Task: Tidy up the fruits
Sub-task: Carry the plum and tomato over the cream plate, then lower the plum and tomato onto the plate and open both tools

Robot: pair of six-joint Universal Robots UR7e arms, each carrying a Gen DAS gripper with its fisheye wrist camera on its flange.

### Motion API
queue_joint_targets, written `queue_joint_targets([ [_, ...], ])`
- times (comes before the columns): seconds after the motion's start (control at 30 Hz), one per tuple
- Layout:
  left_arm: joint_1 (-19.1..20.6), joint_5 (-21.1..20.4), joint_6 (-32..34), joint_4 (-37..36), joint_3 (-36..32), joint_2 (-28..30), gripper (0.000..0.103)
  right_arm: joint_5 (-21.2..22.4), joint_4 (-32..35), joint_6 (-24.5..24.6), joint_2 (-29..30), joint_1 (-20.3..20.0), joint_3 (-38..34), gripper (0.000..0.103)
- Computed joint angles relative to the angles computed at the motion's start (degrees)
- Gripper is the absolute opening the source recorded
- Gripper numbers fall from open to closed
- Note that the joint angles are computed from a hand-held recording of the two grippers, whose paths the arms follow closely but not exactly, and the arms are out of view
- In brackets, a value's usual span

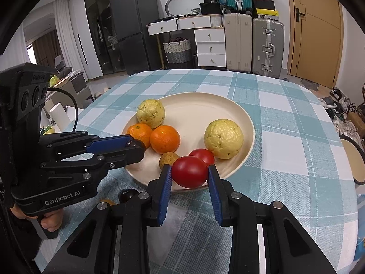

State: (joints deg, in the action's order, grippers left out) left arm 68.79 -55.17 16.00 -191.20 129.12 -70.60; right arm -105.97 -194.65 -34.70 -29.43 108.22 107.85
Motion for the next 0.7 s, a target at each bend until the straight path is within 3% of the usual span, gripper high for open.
queue_joint_targets([
  [0.37,0.4,0.1,-0.4,0.9,-0.5,0.3,0.020,-1.8,0.3,-0.3,1.3,0.6,-1.6,0.033],
  [0.57,0.3,0.1,-1.1,0.7,-0.1,-0.3,0.021,-1.6,-3.4,0.2,0.5,0.6,0.1,0.042],
  [0.63,0.2,0.3,-2.0,1.5,0.1,-1.0,0.027,-1.5,-3.8,0.5,-0.3,0.4,0.9,0.048],
  [0.7,-0.1,0.9,-2.8,1.3,0.7,-1.6,0.042,-1.8,-4.4,0.5,-0.9,0.4,1.8,0.051],
])
